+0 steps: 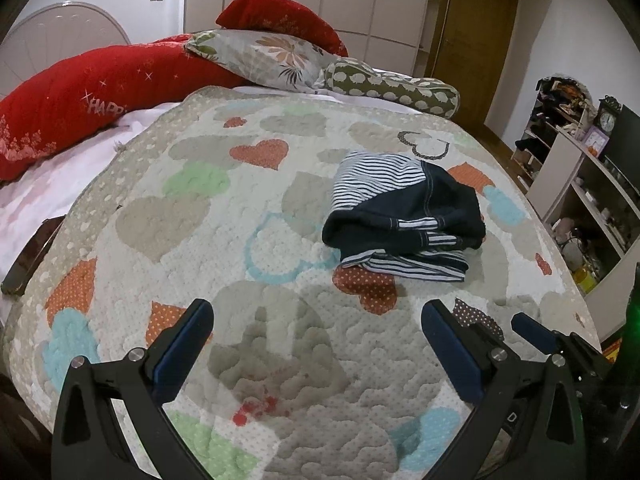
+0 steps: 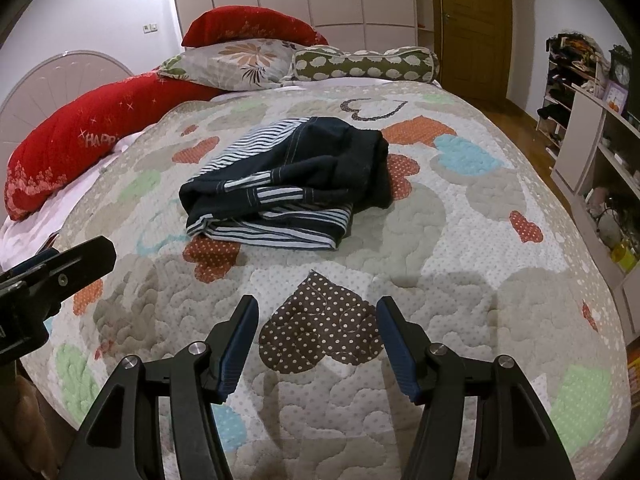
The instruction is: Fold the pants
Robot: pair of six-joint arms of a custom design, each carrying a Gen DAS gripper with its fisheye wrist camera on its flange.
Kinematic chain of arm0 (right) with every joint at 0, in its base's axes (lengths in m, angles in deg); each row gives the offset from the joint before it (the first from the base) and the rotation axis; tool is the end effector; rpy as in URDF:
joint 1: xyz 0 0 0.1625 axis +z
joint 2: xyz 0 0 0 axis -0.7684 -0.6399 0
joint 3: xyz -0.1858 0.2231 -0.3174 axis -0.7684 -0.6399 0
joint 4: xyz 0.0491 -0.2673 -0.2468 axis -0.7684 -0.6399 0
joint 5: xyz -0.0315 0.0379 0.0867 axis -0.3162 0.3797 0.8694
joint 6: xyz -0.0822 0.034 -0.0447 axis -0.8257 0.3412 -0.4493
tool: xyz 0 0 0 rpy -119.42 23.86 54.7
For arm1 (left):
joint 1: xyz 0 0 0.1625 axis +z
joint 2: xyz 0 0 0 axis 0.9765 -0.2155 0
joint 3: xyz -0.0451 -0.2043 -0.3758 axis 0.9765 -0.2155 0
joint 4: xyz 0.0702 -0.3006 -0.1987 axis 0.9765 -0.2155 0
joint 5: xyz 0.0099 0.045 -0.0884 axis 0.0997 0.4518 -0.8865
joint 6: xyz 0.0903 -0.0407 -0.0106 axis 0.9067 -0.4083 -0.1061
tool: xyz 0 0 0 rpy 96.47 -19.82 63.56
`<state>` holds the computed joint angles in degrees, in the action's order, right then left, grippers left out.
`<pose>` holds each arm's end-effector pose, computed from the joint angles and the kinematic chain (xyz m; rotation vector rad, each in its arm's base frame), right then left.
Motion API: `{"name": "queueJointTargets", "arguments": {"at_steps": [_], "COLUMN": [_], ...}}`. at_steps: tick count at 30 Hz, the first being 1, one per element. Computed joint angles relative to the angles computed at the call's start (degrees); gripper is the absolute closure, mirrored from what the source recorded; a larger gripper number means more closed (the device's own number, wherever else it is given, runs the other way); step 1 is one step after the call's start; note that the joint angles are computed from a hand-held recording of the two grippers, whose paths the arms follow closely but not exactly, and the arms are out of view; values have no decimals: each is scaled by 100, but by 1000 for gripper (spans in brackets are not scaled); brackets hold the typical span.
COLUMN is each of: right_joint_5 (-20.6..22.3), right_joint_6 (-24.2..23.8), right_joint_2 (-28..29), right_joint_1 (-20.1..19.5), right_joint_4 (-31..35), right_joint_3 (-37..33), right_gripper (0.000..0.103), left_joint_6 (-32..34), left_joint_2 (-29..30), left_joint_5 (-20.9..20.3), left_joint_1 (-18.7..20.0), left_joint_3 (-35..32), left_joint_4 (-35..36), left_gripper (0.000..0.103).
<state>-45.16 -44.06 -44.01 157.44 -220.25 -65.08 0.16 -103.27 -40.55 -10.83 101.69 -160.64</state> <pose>0.3524 -0.8046 -0.0386 0.9570 -2.4828 0.6453 -0.0746 -0.7348 0.2991 -0.2111 2.0682 -1.1190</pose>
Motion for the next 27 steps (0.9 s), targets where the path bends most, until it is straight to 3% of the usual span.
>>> {"name": "queueJointTargets", "arguments": {"at_steps": [27], "right_joint_5": [-92], "right_joint_6": [-254], "right_joint_2": [-24], "right_joint_1": [38], "right_joint_4": [-215], "right_joint_3": [282], "right_gripper": [36], "left_joint_6": [-447], "left_joint_2": [-118], "left_joint_5": [-237], "left_joint_1": [91], "left_joint_3": [83], "left_joint_4": [413], "left_gripper": [0]}}
